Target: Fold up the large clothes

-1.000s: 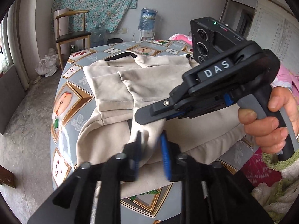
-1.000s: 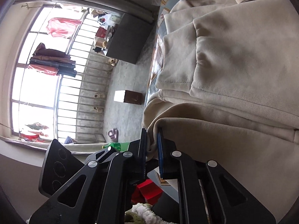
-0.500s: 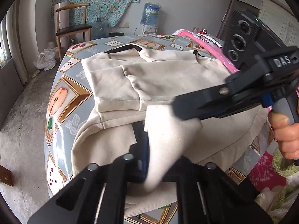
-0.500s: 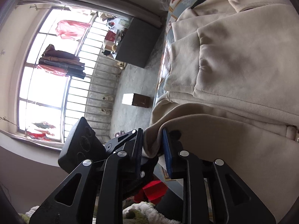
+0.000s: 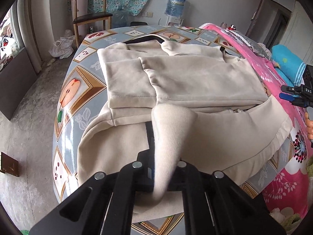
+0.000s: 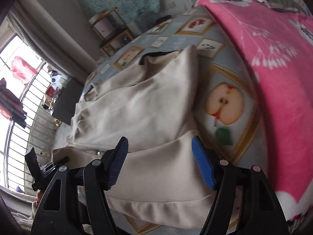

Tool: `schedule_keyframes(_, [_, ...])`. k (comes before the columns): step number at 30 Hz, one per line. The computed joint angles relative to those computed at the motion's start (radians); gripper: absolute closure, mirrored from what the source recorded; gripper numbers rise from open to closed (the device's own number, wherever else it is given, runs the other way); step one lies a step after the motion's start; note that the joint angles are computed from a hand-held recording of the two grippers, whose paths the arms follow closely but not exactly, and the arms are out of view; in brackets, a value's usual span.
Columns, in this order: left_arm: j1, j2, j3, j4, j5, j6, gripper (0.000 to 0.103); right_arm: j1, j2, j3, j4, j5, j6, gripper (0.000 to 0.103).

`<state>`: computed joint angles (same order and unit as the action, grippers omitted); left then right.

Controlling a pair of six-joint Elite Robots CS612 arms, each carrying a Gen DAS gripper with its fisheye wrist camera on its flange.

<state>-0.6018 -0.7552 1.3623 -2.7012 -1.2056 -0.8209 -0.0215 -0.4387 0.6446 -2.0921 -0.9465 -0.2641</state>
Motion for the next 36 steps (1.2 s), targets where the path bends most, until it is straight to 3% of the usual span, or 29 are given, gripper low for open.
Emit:
schedule_keyframes(4, [-0.005, 0.006, -0.038, 0.097, 0.022, -0.028, 0.098, 0.004, 0.081, -0.144, 0.127, 0.023, -0.016, 0.037])
schedule_keyframes(7, [-0.006, 0.011, -0.059, 0.152, 0.033, -0.05, 0.098, 0.012, 0.086, -0.157, 0.195, 0.008, -0.082, 0.044])
schedule_keyframes(9, [-0.007, 0.012, -0.067, 0.172, 0.038, -0.059, 0.098, 0.015, 0.048, -0.091, 0.177, -0.006, -0.134, 0.052])
schedule_keyframes(15, [-0.008, 0.011, -0.071, 0.193, 0.042, -0.066, 0.098, 0.022, -0.083, 0.146, -0.017, -0.08, -0.3, 0.065])
schedule_keyframes(18, [-0.008, 0.011, -0.071, 0.195, 0.045, -0.066, 0.098, 0.032, -0.103, 0.189, -0.103, -0.149, -0.33, 0.078])
schedule_keyframes(19, [-0.008, 0.012, -0.073, 0.196, 0.045, -0.068, 0.098, 0.036, -0.105, 0.196, -0.126, -0.174, -0.323, 0.082])
schedule_keyframes(20, [-0.008, 0.014, -0.075, 0.197, 0.047, -0.07, 0.098, 0.039, -0.105, 0.199, -0.142, -0.194, -0.316, 0.094])
schedule_keyframes(21, [-0.009, 0.014, -0.074, 0.195, 0.051, -0.071, 0.098, 0.04, -0.111, 0.214, -0.173, -0.207, -0.304, 0.096])
schedule_keyframes(24, [-0.017, 0.007, -0.055, 0.156, 0.078, -0.067, 0.098, 0.041, -0.144, 0.281, -0.284, -0.212, -0.287, 0.098])
schedule_keyframes(31, [-0.052, -0.054, 0.063, -0.076, 0.155, 0.013, 0.098, 0.025, -0.26, 0.49, -0.573, -0.221, -0.189, 0.098])
schedule_keyframes(36, [-0.061, -0.087, 0.107, -0.171, 0.188, 0.03, 0.098, 0.018, -0.283, 0.52, -0.688, -0.178, -0.102, 0.098])
